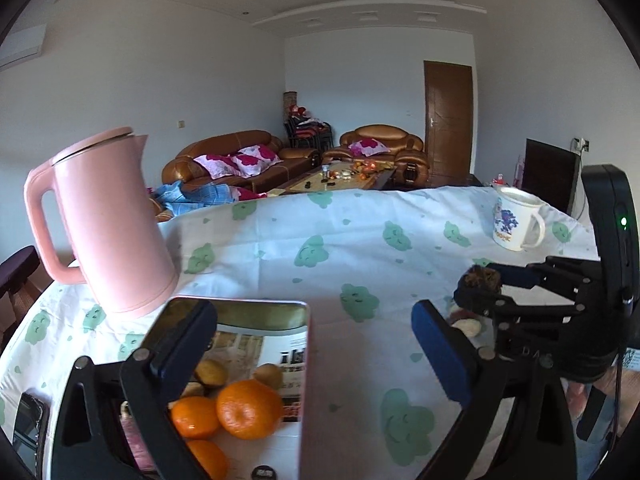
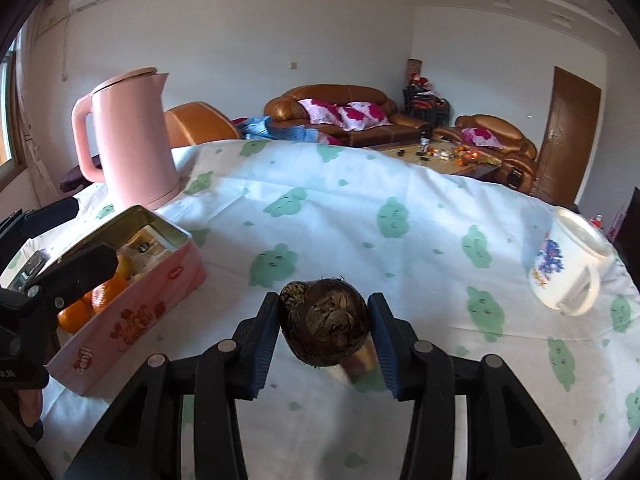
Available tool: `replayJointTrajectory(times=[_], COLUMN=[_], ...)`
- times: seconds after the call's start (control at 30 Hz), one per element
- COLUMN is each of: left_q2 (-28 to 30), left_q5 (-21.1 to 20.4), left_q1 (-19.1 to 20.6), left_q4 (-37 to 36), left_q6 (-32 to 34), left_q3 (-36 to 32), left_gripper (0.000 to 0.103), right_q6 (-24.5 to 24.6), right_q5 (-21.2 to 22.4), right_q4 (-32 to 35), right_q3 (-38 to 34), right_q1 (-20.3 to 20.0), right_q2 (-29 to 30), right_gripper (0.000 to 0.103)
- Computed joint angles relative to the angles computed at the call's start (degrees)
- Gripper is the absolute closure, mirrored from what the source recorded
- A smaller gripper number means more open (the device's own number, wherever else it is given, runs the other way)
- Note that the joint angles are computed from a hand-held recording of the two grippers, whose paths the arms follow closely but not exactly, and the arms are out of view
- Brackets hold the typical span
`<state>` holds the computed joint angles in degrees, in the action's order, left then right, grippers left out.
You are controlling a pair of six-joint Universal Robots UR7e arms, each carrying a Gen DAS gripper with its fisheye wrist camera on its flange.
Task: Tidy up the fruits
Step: 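Close the right tool on a dark brown round snack while the left tool moves to a layered snack, then close the left tool on the layered cylindrical snack while the right tool holds its snack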
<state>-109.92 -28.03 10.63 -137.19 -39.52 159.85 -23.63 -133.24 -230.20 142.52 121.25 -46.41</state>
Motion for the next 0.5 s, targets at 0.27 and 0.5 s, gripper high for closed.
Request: replayJointTrajectory(times=[0.27, 0.5], left_q2=[26.77, 39.43], left_q5=[-10.08, -17.52], left_q1=[5.26, 10.38], left_q4=[-29.13, -35.97], left_q6=[11.32, 16.95], left_q3=[-3.71, -9.32], left_gripper=[0.003, 0.021], right_q6=[-0.64, 0.23], right_q5=[-2.29, 0.89], right_q4=[-6.68, -8.15], right_q3=[4.69, 7.88], right_q1=[-7.23, -11.42], right_q2=[-4.97, -7.56], right_gripper=[0.057, 0.057])
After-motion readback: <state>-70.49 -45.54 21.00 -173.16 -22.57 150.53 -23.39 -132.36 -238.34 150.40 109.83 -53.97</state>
